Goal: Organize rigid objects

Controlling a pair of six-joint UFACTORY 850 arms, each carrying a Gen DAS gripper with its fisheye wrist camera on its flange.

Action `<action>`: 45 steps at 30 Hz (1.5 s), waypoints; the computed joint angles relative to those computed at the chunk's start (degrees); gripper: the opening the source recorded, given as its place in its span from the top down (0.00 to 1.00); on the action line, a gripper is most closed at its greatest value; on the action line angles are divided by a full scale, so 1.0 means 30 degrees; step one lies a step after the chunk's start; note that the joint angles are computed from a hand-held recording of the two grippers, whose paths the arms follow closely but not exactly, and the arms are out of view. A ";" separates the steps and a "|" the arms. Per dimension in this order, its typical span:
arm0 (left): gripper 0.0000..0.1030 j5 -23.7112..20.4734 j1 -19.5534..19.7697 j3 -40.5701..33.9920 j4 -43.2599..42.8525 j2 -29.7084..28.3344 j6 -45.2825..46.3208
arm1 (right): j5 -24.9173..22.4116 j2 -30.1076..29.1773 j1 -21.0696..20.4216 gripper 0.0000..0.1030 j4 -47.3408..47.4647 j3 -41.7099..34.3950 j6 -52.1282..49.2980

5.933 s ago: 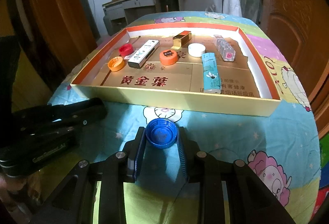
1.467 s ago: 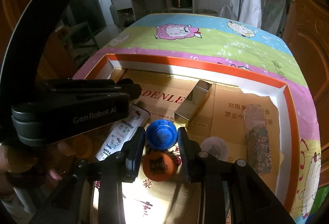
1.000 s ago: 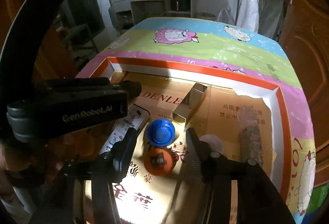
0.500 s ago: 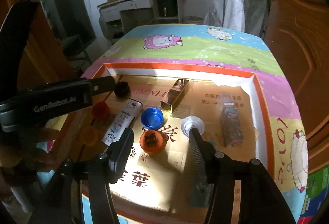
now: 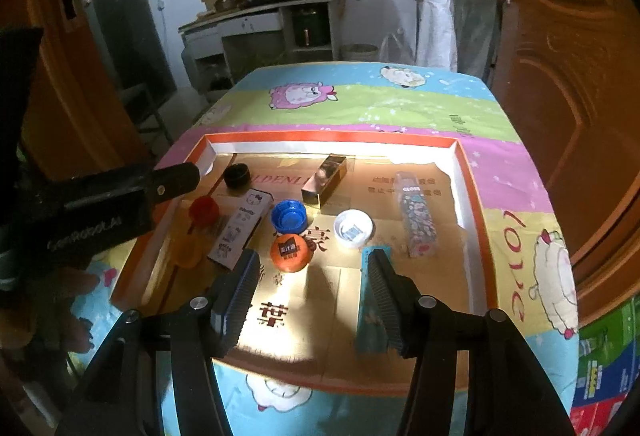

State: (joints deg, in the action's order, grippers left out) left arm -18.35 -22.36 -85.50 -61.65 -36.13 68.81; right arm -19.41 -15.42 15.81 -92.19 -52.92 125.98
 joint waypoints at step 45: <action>0.42 -0.0299 0.1066 0.9409 -1.5073 0.7414 1.5863 | -0.8225 0.3388 0.5817 0.44 0.3814 0.2338 0.0282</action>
